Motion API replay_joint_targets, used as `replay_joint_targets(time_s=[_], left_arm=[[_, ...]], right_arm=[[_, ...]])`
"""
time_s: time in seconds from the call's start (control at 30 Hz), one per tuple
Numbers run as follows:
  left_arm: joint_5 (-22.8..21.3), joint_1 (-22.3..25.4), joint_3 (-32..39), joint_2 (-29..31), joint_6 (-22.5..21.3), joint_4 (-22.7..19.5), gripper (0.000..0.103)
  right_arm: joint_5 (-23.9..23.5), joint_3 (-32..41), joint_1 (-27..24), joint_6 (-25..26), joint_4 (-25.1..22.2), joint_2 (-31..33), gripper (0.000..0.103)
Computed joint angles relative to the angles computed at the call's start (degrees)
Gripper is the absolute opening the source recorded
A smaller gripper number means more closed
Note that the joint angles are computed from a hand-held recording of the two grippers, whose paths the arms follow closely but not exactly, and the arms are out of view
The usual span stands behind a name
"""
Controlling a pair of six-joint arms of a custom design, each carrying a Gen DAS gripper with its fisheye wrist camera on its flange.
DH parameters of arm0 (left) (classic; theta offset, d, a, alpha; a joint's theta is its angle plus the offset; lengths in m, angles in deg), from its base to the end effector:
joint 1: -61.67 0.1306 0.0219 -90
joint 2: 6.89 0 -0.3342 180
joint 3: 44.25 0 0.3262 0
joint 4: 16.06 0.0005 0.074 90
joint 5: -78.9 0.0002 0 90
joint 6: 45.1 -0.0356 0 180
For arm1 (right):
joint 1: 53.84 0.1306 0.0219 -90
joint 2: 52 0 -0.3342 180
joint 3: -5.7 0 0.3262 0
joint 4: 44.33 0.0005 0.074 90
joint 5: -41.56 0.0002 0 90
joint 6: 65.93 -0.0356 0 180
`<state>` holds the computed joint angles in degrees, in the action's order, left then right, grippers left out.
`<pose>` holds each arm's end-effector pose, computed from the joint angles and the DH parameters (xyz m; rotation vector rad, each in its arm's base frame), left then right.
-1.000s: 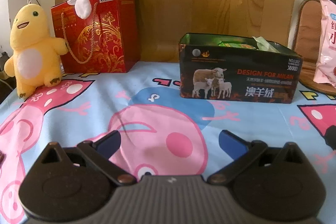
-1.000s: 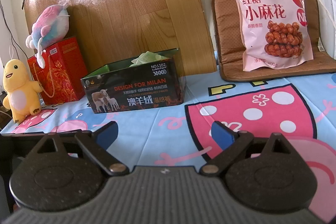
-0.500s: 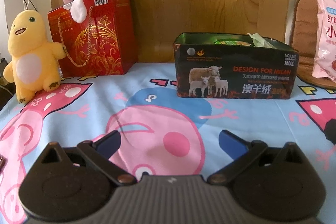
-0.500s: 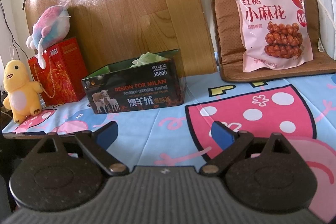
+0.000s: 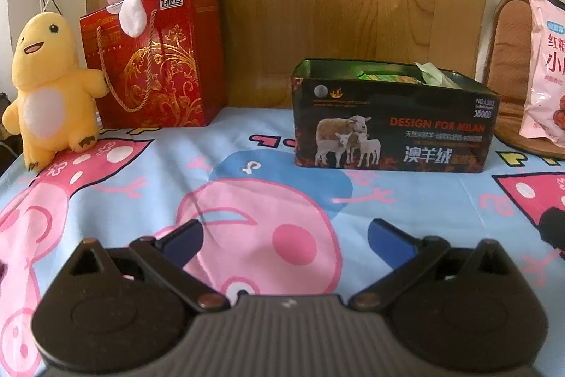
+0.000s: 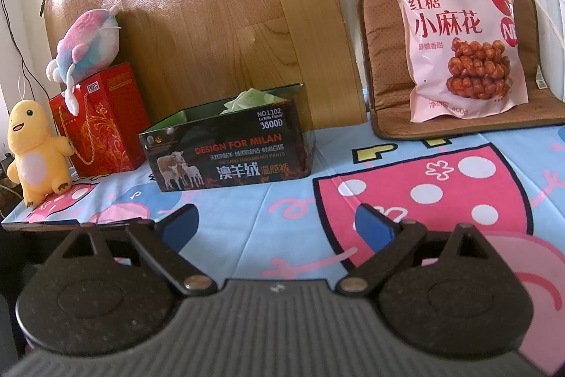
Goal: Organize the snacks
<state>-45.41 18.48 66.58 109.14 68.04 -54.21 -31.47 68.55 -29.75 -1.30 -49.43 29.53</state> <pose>0.4279 -0.3748 0.3302 0.0927 2.1721 0.0485 0.3518 0.1454 0.3129 0.2134 1.9650 0.2701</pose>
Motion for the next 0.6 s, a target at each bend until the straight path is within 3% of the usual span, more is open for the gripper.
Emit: replay_joint_targets(time_s=[0.6], left_arm=[[-1.73, -0.43, 2.17, 1.33, -1.05, -2.81, 0.103]], right_arm=[[0.15, 0.08, 0.07, -0.04, -0.09, 0.01, 0.097]])
